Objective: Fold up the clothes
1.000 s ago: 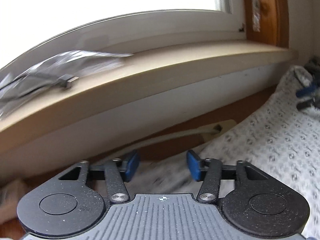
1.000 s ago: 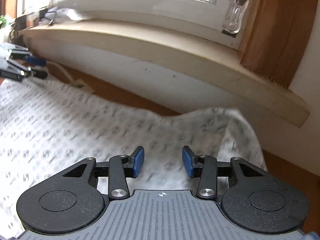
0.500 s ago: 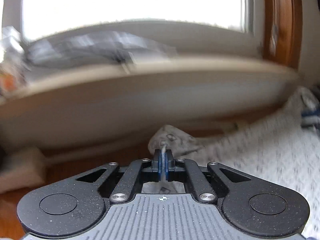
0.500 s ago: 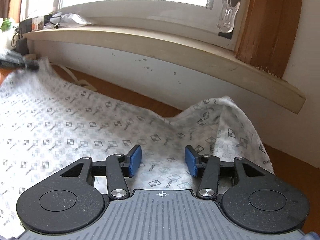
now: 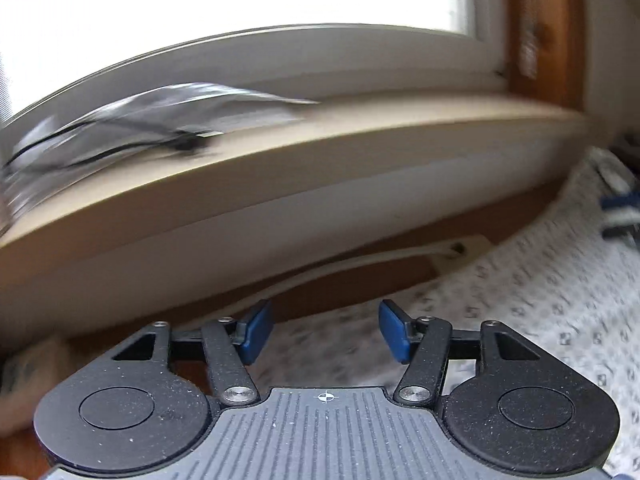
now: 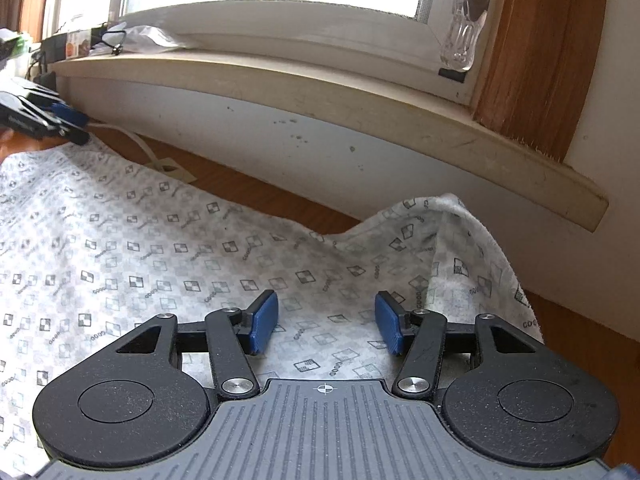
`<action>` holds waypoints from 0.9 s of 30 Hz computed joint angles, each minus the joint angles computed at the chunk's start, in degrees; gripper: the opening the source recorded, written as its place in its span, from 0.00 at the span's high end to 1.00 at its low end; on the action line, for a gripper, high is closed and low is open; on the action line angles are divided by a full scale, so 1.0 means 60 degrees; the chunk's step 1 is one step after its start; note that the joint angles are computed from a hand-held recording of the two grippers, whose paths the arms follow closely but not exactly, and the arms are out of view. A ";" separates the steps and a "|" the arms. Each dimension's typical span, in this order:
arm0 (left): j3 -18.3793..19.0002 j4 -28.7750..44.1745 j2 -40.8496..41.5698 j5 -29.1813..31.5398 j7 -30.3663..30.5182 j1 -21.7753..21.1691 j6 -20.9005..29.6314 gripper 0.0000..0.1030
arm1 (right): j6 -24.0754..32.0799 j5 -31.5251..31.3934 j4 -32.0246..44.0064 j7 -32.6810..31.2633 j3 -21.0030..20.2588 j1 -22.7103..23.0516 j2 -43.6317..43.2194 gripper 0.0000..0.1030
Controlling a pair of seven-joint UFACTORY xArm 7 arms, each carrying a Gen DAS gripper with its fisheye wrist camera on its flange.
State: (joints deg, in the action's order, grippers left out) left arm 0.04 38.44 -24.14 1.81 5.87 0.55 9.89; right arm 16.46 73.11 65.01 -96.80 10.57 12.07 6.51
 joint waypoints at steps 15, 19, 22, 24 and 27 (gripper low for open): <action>0.1819 0.0243 0.0125 -0.2907 0.3314 -0.2208 0.0660 0.91 | 0.0123 -0.0092 0.0029 0.0189 -0.0008 -0.0043 0.0029 0.47; 0.2012 0.0106 0.0140 -0.3873 0.3822 -0.2441 0.0057 1.00 | 0.0101 -0.0047 0.0013 0.0135 0.0005 -0.0044 0.0017 0.47; 0.1969 -0.0058 0.0017 -0.4131 0.3656 -0.2481 -0.0495 1.00 | 0.0188 0.0039 -0.0029 0.0030 -0.0011 -0.0070 -0.0046 0.47; 0.1799 -0.0083 0.0037 -0.3951 0.3441 -0.2315 -0.0481 1.00 | 0.0214 0.0617 -0.0010 -0.0428 -0.0027 -0.0127 -0.0187 0.47; 0.1522 -0.0126 0.0144 -0.3493 0.3294 -0.1986 -0.0224 0.98 | -0.0274 0.1528 0.0335 -0.0659 -0.0172 -0.0075 -0.0263 0.49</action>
State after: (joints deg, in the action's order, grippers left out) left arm 9.18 37.69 -23.28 -19.14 25.63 -11.37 8.55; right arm 14.81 82.28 67.02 -100.75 9.54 11.62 4.93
